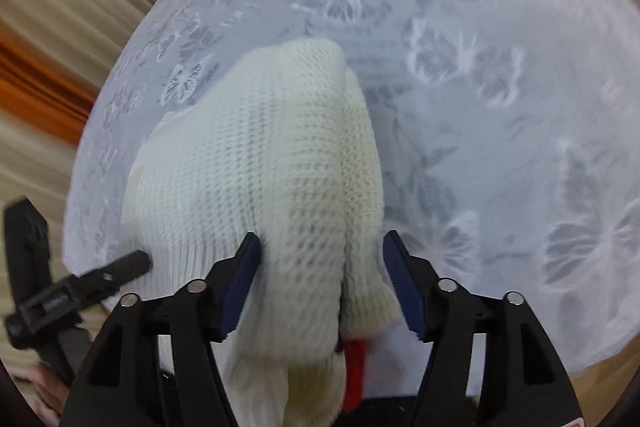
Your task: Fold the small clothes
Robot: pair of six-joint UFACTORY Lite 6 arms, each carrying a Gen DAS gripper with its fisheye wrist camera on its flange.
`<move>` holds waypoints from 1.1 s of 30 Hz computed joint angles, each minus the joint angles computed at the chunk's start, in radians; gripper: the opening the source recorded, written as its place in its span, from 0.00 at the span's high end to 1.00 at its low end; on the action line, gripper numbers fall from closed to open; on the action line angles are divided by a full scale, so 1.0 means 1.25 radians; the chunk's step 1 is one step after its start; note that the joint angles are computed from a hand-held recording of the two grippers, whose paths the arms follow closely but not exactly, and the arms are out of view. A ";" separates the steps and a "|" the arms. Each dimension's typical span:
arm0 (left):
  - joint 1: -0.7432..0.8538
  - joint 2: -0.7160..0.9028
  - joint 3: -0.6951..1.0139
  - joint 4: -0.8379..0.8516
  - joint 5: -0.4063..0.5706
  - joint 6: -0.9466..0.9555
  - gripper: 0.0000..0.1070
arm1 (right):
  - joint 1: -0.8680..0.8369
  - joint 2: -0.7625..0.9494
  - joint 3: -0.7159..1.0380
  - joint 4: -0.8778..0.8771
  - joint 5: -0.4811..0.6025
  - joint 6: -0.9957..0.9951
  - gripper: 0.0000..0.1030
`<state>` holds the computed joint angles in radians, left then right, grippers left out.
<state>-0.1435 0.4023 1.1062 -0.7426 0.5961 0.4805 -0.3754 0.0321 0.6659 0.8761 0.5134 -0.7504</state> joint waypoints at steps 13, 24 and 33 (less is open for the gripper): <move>0.017 0.036 0.124 -0.153 0.162 0.116 0.60 | -0.023 -0.184 0.014 0.127 0.179 -0.058 0.68; 0.194 0.039 0.554 0.008 0.382 0.066 0.21 | 0.315 -0.065 0.339 -0.082 -0.012 0.281 0.53; 0.247 0.173 0.315 0.055 0.102 0.127 0.28 | 0.454 -0.037 0.159 -0.512 -0.181 0.743 0.51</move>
<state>0.1648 0.6184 1.4995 -0.6738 0.7240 0.6390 0.1916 -0.0140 0.8646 0.2365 0.2878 0.1783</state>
